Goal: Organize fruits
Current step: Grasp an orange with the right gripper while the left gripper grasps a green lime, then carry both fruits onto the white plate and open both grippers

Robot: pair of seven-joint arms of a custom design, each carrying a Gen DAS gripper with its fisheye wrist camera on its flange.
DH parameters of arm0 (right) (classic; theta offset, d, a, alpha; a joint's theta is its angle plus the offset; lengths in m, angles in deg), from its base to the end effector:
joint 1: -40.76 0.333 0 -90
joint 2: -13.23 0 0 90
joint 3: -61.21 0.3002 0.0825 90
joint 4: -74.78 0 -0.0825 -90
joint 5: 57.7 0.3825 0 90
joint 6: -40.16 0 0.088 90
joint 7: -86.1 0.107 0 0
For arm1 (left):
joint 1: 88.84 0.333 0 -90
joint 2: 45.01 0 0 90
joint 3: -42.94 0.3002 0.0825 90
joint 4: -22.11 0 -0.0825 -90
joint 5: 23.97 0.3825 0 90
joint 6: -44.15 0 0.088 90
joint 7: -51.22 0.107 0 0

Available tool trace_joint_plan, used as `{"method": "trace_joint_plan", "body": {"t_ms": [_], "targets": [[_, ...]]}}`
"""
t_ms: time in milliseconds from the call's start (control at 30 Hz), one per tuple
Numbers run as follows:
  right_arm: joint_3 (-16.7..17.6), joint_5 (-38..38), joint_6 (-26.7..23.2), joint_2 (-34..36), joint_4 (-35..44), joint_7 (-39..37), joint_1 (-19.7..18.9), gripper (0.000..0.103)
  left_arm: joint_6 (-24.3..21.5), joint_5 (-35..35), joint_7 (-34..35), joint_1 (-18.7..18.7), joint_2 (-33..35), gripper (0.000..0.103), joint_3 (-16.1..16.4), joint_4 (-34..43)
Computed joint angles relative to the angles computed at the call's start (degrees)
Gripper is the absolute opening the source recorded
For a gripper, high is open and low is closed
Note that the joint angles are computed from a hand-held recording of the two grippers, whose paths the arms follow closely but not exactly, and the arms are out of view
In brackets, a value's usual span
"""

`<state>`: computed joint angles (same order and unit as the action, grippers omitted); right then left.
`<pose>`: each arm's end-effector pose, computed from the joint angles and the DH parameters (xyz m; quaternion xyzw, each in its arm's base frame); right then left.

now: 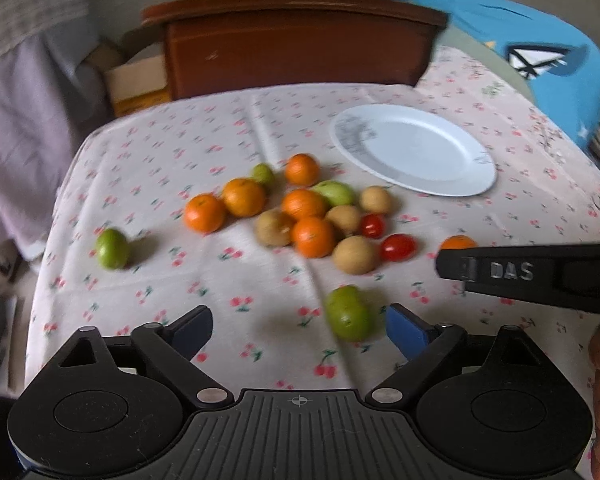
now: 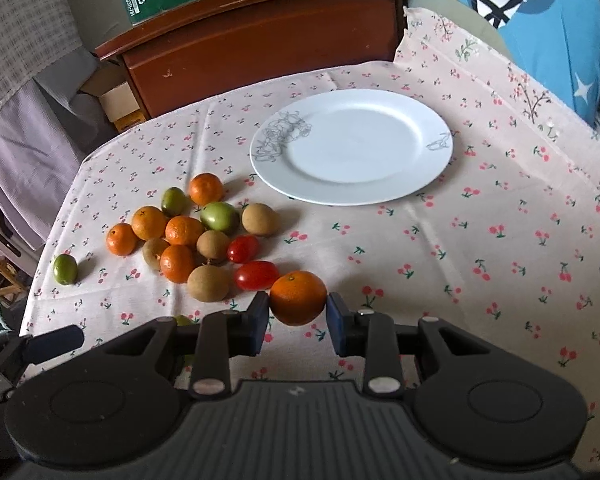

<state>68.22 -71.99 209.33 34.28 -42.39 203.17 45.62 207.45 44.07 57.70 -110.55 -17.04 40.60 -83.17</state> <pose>0.6143 0.1418 0.3077 -0.6623 0.6987 -0.1475 0.2268 0.5796 -0.3106 0.2857 -0.6518 0.6670 -0.2602 0.2503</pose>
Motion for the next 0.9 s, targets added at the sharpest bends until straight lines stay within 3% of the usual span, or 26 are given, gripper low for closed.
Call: {"method": "trace_joint_plan", "body": {"t_ms": [67, 167, 400, 700, 833, 900], "targets": [[0.0, 0.2, -0.1, -0.1, 0.0, 0.2, -0.1, 0.031, -0.2, 0.4, 0.9, -0.3, 0.9, 0.082, 0.1, 1.1], [-0.3, 0.1, -0.4, -0.1, 0.2, 0.8, 0.1, 0.031, 0.2, -1.7, 2.9, 0.2, 2.3, 0.064, -0.5, 2.3], [-0.2, 0.3, -1.0, 0.2, 0.4, 0.5, 0.0, 0.031, 5.8, -4.1, 5.1, 0.3, 3.5, 0.026, 0.5, 2.5], [0.9, 2.0, -0.8, 0.3, 0.3, -0.7, -0.9, 0.031, 11.2, -8.3, 1.3, 1.0, 1.6, 0.025, 2.7, -0.3], [3.1, 4.5, -0.1, 0.3, 0.1, -2.9, -2.8, 0.031, 11.3, -4.0, -4.8, -1.7, 0.0, 0.025, 6.6, -0.6], [5.5, 7.2, 0.4, 0.2, -0.2, -5.4, -4.9, 0.031, 11.3, -2.6, -6.2, -1.1, -0.5, 0.025, 6.4, -0.4]]}}
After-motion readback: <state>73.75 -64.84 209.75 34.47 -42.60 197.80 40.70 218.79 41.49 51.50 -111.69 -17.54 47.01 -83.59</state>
